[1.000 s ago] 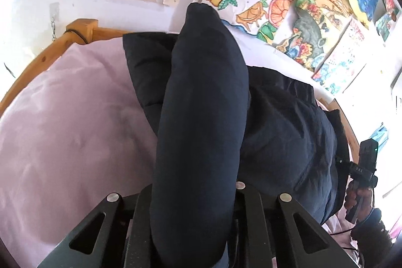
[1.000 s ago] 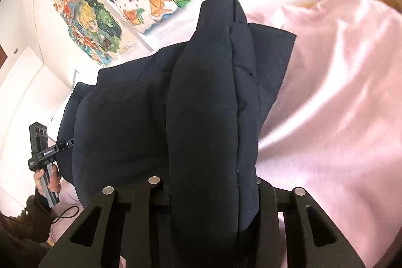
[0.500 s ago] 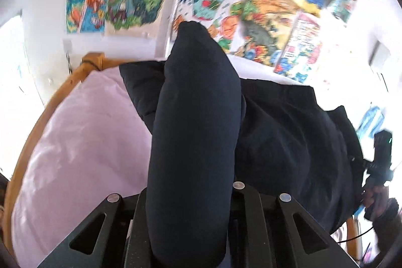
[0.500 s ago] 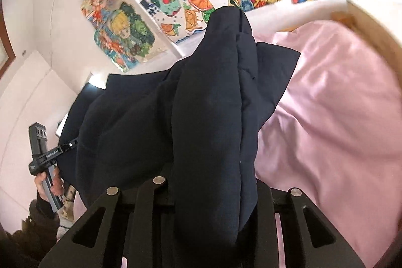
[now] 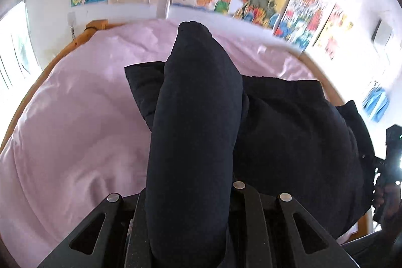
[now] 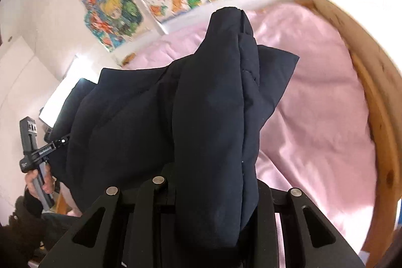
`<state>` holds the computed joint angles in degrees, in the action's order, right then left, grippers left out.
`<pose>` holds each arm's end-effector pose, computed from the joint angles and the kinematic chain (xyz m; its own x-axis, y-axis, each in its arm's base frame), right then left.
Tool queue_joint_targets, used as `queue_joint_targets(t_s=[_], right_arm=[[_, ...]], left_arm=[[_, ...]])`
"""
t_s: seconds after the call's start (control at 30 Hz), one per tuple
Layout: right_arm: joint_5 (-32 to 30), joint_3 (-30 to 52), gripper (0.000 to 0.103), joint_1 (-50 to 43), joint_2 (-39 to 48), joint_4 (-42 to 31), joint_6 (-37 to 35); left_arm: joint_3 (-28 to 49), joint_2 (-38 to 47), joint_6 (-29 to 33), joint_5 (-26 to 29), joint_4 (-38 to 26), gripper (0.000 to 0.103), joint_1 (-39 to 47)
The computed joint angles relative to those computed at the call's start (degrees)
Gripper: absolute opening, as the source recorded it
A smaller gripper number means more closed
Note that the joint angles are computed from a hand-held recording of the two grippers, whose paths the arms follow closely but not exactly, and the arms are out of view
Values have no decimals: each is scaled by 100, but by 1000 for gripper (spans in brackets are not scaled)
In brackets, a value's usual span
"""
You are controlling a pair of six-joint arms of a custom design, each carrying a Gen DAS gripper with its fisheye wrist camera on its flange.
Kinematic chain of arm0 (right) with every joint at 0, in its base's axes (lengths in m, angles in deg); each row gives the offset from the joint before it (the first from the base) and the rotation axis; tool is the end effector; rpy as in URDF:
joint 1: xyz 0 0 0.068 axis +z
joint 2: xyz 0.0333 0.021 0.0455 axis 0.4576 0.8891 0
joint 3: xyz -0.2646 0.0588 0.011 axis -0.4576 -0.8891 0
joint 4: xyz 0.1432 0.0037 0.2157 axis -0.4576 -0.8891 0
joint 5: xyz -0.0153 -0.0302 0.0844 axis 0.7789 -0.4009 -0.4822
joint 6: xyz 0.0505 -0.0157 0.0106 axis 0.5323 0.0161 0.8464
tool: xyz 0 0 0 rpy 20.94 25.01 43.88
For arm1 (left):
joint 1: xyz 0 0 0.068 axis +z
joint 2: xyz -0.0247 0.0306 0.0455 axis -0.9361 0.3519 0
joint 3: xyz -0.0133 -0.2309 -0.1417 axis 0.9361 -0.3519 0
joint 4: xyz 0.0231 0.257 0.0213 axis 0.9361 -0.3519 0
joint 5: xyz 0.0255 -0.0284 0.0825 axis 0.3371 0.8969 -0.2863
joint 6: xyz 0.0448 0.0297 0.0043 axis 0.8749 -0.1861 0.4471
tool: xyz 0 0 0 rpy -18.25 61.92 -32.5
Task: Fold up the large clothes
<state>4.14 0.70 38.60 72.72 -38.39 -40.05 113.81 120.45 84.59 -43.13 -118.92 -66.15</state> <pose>0.2612 0.0594 0.2316 -0.8061 0.2215 -0.5488 -0.0054 0.9245 0.3811 0.3253 0.0068 0.2830 -0.7776 0.0183 -0.6285 0.1978 0.9559 -0.2170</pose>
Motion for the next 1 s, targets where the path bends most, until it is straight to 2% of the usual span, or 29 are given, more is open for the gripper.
queue_joint_targets(t_s=[0.07, 0.17, 0.23, 0.33, 0.5, 0.53, 0.67, 0.83, 0.97, 1.0], right_arm=[[5, -150, 29, -145, 285, 220, -253], [-251, -450, 38, -401, 432, 586, -116], [-431, -639, 45, -597, 513, 835, -94], [-388, -801, 54, -626, 485, 970, -96], [-277, -995, 66, -634, 232, 889, 57], [-196, -1011, 72, -624, 176, 849, 117], [111, -1064, 79, -450, -39, 731, 333], [833, -1031, 85, -92, -479, 260, 309], [1526, -987, 90, 308, -977, -142, 431], [1896, -1011, 91, 574, -1171, -242, 556]], left_arm=[[47, 213, -56, 59, -31, 21, 62], [-20, 391, -103, 162, 81, 30, 176], [-121, 394, -133, 125, 124, 42, 192], [-161, 398, -219, 84, 77, 60, 271], [-70, 420, -552, 90, -98, 78, 439], [-73, 394, -640, 73, -128, 82, 476], [-252, 146, -1022, -66, -44, 86, 558], [-632, -437, -1339, -802, 177, 93, 408], [-963, -1049, -1441, -1416, 384, 93, 163], [-1011, -1188, -1447, -1476, 403, 93, 105]])
